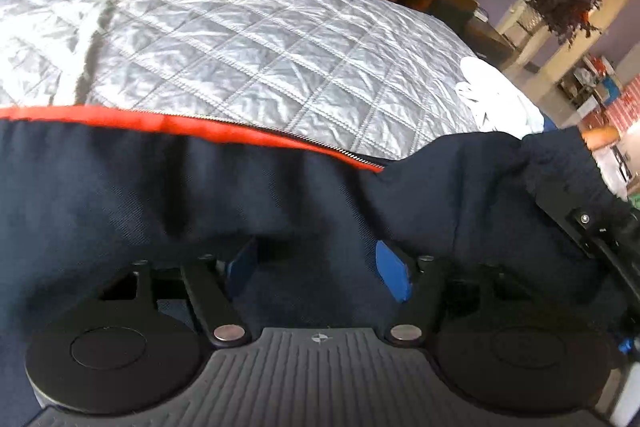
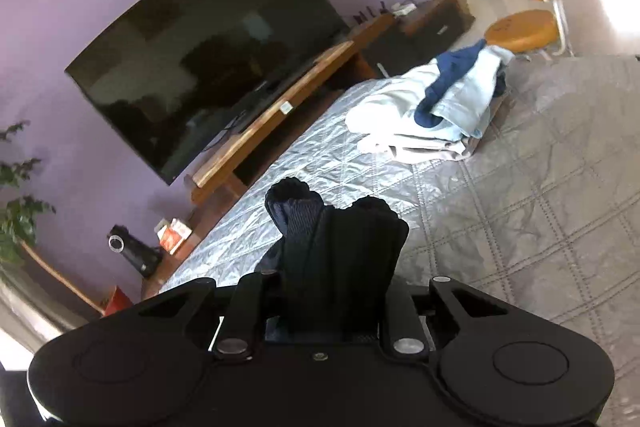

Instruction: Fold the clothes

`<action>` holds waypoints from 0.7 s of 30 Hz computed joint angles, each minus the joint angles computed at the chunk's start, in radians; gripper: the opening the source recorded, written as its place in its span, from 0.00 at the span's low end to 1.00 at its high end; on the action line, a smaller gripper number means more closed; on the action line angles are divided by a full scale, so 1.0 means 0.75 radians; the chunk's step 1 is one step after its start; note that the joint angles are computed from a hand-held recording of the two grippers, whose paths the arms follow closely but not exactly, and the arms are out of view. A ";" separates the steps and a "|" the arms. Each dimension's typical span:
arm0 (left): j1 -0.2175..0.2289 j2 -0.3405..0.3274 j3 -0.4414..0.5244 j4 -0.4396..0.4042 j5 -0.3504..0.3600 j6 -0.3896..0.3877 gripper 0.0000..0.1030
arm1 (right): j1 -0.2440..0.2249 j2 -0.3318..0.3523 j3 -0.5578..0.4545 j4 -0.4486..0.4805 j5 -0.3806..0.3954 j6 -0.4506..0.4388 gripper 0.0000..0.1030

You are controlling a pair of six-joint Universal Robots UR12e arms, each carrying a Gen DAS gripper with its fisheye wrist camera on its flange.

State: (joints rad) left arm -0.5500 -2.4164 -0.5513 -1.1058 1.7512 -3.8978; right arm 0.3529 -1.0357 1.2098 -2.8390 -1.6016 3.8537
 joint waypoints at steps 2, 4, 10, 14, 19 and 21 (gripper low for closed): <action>-0.010 -0.024 0.045 -0.037 0.048 0.039 0.68 | 0.007 0.003 -0.005 -0.014 0.003 -0.101 0.18; -0.025 -0.049 0.092 -0.068 0.131 0.065 0.63 | 0.013 0.009 -0.016 -0.035 0.018 -0.214 0.18; -0.017 -0.031 0.067 -0.039 0.154 0.046 0.66 | 0.041 0.027 -0.042 -0.137 0.069 -0.470 0.19; 0.022 0.043 -0.065 0.046 0.005 -0.120 0.66 | 0.048 0.037 -0.061 -0.140 0.140 -0.541 0.21; 0.067 0.148 -0.237 0.153 -0.017 -0.281 0.70 | 0.059 0.057 -0.103 -0.084 0.189 -0.580 0.21; 0.075 0.180 -0.283 0.163 0.020 -0.315 0.71 | 0.066 0.068 -0.126 -0.040 0.209 -0.608 0.21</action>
